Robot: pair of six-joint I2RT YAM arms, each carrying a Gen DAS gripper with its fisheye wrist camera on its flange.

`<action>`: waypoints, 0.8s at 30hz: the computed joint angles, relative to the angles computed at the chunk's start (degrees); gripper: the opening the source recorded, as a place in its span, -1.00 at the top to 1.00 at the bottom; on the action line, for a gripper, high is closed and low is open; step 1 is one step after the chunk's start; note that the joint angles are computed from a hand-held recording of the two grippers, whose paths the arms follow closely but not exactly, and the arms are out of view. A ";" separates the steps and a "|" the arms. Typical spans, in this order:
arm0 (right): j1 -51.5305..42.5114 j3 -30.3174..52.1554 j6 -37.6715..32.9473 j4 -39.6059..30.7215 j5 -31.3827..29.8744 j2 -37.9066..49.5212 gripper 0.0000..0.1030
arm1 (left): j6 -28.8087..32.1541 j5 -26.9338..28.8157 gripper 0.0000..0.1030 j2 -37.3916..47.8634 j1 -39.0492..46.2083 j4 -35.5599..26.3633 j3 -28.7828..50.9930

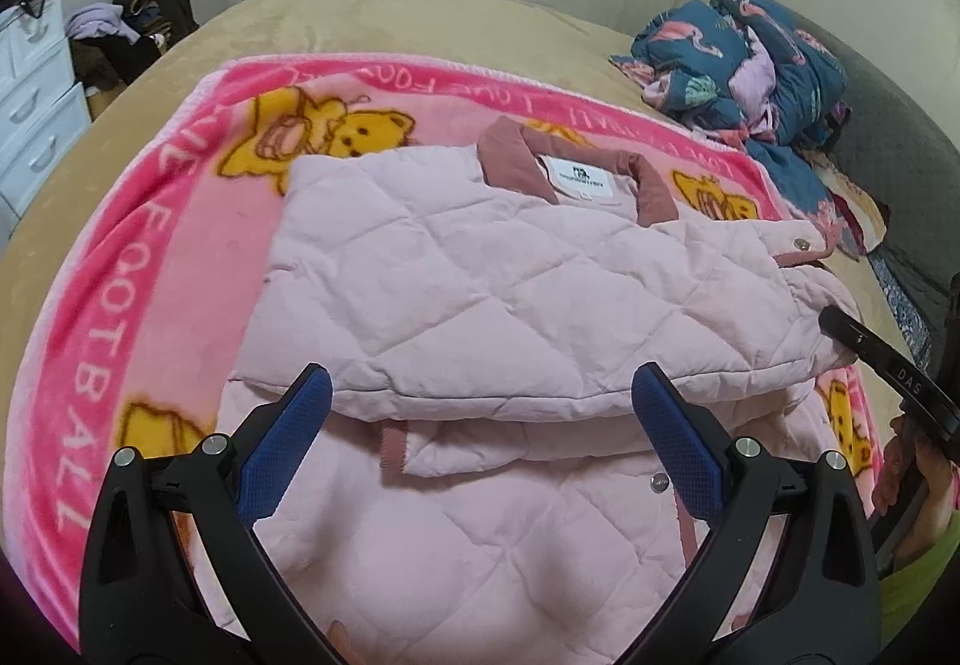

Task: Fold large clothes
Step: 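Grasp the trimmed front edge with the right tool and fold it over, then release the folded front panel with the right tool and smooth it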

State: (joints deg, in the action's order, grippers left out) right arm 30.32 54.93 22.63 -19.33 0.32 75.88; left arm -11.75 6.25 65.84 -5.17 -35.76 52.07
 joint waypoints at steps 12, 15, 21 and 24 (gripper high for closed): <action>1.20 -2.56 1.60 -2.59 5.38 -4.14 -0.17 | 0.07 -3.16 -0.82 4.84 -3.73 0.95 2.79; 2.61 -2.16 1.13 -3.13 6.86 -4.89 -0.28 | 0.71 -3.32 -0.82 7.15 -3.69 2.16 3.91; 6.10 0.73 -0.32 -4.12 9.61 -3.65 -0.53 | 2.19 -3.89 -0.82 13.38 -2.63 2.26 6.89; 7.73 2.52 -1.22 -4.27 10.51 -2.00 -0.56 | 3.72 -1.92 -0.82 17.04 -1.14 1.63 7.38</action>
